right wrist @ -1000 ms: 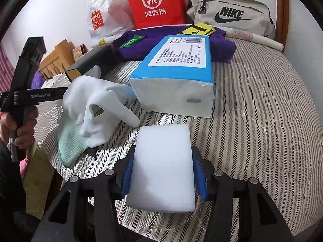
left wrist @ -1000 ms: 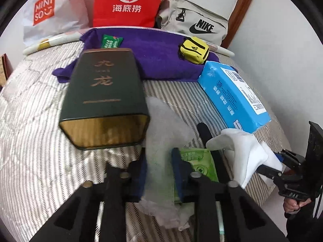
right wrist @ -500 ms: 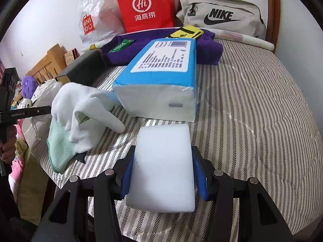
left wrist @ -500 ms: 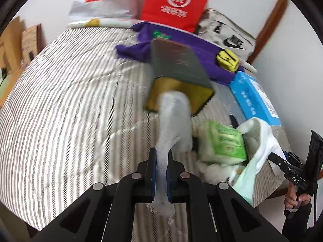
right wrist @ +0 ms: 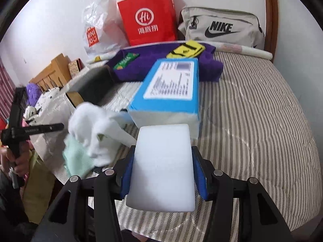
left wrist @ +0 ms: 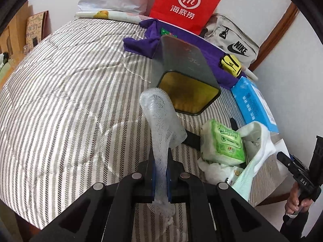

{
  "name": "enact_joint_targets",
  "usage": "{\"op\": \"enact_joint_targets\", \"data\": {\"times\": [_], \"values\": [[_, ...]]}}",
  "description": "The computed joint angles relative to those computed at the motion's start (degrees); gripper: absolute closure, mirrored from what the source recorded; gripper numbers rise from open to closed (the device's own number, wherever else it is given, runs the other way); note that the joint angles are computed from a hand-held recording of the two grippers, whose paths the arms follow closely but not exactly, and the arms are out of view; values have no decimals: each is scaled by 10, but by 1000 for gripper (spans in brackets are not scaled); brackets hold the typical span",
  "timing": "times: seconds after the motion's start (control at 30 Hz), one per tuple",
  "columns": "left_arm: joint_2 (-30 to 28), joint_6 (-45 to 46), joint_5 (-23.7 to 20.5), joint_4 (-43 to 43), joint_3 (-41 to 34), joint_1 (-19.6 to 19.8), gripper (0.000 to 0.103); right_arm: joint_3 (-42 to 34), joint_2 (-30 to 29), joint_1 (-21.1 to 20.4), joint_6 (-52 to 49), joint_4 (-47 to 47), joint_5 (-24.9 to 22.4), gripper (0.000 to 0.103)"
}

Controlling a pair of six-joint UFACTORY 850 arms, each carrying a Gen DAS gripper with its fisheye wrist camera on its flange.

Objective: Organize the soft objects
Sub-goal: 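Lift the sponge block with the right gripper while the left gripper lifts the mesh bag, then carry the sponge block in the right gripper while the left gripper carries the mesh bag to the purple towel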

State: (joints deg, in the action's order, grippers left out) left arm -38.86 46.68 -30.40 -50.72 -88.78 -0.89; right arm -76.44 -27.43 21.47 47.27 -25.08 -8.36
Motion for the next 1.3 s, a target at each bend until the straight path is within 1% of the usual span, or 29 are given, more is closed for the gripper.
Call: {"op": "enact_joint_targets", "data": {"times": [0.13,0.27,0.4,0.5,0.6,0.7,0.8,0.9,1.07,1.1,1.3], "values": [[14,3,-1,-5,4,4,95,-11,1,-5,-36,37,8,52],[23,24,-21,-44,4,8,95,-29,-5,-12,-126,127,10,52],[30,20,-14,-41,-1,3,95,-48,-11,-16,-188,183,7,52],[31,24,-17,-46,-13,1,95,-61,-14,-18,-211,199,3,52],[28,23,-21,-45,-31,-1,95,-74,-19,-21,-205,187,-3,52],[12,15,-44,-38,-66,-2,95,-93,-29,-26,-191,172,-12,52],[-4,-6,-53,-15,-103,-5,95,-110,-38,-34,-272,260,-13,52],[-17,-16,-55,-5,-130,-7,95,-133,-51,-38,-265,250,-21,52],[-55,-60,-79,29,-196,-10,95,-173,-74,-44,-273,253,-38,52],[-61,-70,-79,41,-206,-11,95,-178,-78,-44,-273,251,-40,52],[-100,-111,-97,76,-280,-14,95,-236,-111,-51,-252,220,-61,52]]}}
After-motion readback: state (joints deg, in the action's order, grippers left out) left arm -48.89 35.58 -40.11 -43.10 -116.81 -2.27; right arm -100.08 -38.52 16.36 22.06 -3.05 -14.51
